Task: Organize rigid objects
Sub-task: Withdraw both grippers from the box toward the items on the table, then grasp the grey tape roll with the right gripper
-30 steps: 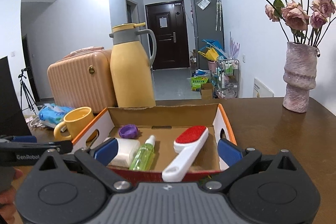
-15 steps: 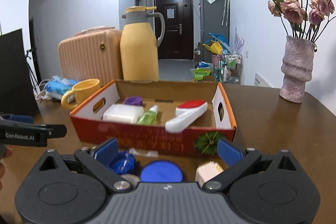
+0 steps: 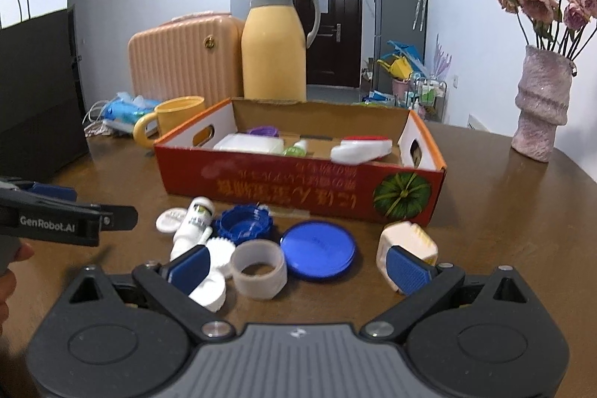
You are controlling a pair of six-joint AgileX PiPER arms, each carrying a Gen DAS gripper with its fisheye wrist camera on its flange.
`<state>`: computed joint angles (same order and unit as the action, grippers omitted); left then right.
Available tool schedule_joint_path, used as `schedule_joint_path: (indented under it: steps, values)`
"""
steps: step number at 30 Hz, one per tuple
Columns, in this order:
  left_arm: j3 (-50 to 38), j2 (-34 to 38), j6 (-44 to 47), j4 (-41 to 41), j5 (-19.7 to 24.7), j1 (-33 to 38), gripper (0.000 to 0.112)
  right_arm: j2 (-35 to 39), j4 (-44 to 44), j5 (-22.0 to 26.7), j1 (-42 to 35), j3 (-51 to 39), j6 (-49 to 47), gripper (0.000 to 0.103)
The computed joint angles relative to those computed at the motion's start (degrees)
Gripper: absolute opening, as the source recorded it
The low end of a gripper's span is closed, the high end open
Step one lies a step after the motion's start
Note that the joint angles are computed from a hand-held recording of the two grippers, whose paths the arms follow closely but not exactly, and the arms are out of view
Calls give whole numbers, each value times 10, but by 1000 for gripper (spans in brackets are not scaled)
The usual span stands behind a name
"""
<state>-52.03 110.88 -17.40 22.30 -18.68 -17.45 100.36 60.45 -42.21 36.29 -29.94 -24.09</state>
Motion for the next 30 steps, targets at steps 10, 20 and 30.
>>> schedule_joint_path:
  steps: [10, 20, 30]
  values:
    - [9, 29, -36, 41, -39, 25, 103, 47, -15, 28, -15, -43, -6, 86]
    - [2, 37, -78, 78, -39, 36, 103, 82, -89, 101, -67, -98, 4, 55]
    - [3, 38, -91, 95, -44, 38, 103, 97, -118, 38, -42, -79, 39, 41]
